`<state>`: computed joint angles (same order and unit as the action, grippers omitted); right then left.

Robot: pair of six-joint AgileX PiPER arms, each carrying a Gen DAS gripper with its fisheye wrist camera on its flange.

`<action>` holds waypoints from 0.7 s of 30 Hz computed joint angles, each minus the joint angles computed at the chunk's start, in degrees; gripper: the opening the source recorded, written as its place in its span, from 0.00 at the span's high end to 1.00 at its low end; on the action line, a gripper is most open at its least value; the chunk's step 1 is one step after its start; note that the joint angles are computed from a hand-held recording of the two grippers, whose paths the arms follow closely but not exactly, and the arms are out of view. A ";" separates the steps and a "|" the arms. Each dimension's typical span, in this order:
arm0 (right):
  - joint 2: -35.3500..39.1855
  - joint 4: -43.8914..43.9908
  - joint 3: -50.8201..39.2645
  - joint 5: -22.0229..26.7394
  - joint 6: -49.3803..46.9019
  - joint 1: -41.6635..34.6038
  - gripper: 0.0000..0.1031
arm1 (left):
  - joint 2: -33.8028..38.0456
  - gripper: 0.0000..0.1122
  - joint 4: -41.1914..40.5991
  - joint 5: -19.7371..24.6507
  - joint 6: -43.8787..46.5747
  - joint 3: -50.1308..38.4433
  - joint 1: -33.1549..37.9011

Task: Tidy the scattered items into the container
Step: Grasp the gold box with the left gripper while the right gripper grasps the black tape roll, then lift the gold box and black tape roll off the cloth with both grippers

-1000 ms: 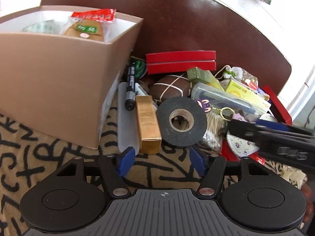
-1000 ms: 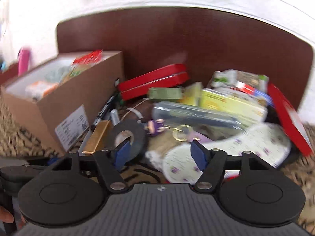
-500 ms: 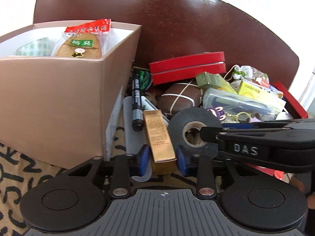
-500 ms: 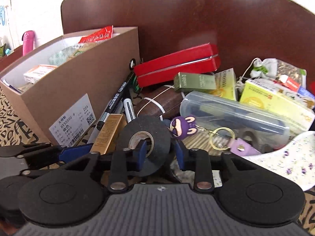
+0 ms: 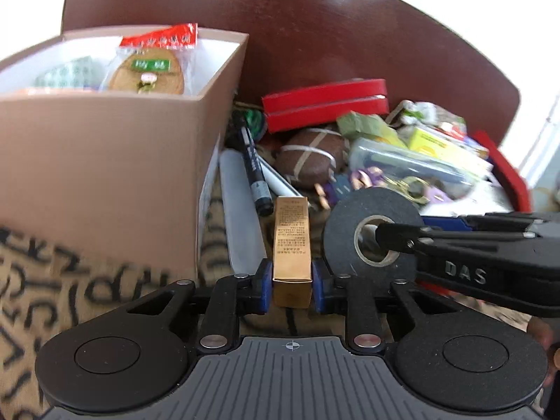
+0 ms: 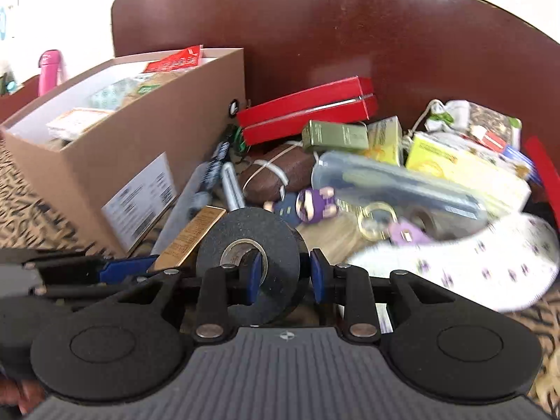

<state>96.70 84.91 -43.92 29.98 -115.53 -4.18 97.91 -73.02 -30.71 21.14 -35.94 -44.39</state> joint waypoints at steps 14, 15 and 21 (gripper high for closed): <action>-9.10 -13.14 15.80 12.86 -2.50 -23.85 0.62 | -9.50 0.60 -19.48 -2.29 9.78 9.49 -17.06; -9.44 -12.39 16.19 13.12 -3.36 -24.20 0.62 | -9.04 0.59 -19.43 -2.79 9.95 9.01 -16.94; -9.21 -11.38 15.85 11.18 -2.91 -20.87 0.62 | -6.86 0.55 -17.91 -1.75 12.77 6.86 -13.61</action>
